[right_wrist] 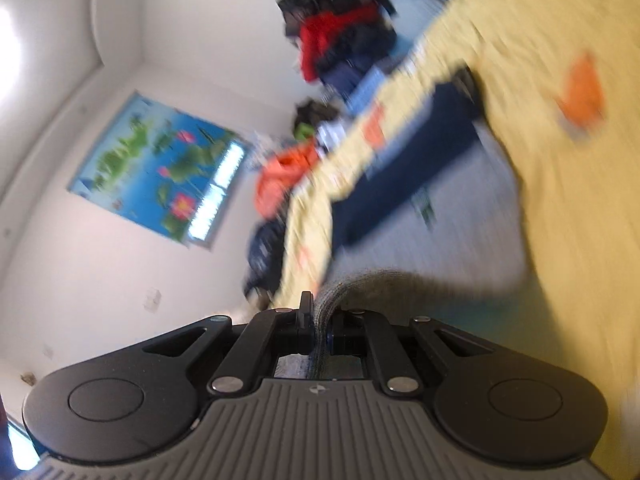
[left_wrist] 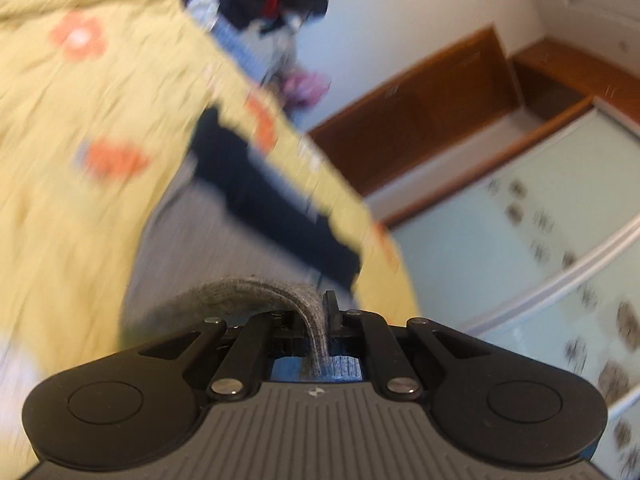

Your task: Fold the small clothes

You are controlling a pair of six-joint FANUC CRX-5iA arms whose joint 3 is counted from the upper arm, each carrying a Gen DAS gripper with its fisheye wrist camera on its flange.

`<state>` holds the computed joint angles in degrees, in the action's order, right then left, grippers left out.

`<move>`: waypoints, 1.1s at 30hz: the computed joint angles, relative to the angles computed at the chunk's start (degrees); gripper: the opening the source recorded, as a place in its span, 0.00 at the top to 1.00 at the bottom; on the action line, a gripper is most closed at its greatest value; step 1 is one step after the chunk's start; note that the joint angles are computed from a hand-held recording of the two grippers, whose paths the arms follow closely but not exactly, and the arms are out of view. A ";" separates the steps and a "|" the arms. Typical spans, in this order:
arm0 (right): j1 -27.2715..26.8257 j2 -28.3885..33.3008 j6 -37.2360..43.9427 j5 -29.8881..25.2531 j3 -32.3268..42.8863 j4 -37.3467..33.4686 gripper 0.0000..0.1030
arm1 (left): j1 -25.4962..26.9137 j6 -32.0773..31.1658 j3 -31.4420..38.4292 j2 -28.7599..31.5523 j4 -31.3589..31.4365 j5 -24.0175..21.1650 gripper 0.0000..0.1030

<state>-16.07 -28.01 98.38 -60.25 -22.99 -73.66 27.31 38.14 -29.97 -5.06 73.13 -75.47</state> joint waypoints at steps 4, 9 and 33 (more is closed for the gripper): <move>-2.74 11.43 6.62 2.90 6.56 -6.82 0.89 | -9.47 0.73 7.39 7.13 6.34 10.52 0.95; -3.16 25.18 9.72 6.10 15.77 -12.17 0.89 | -15.91 3.50 19.52 17.23 4.77 19.02 0.95; 3.52 34.21 9.33 19.98 19.32 -7.62 0.01 | -22.27 -5.32 9.58 16.22 17.43 41.04 0.00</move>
<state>-12.55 6.20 107.71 -40.27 -3.67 -81.28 5.04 32.82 -20.39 11.16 90.56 -34.43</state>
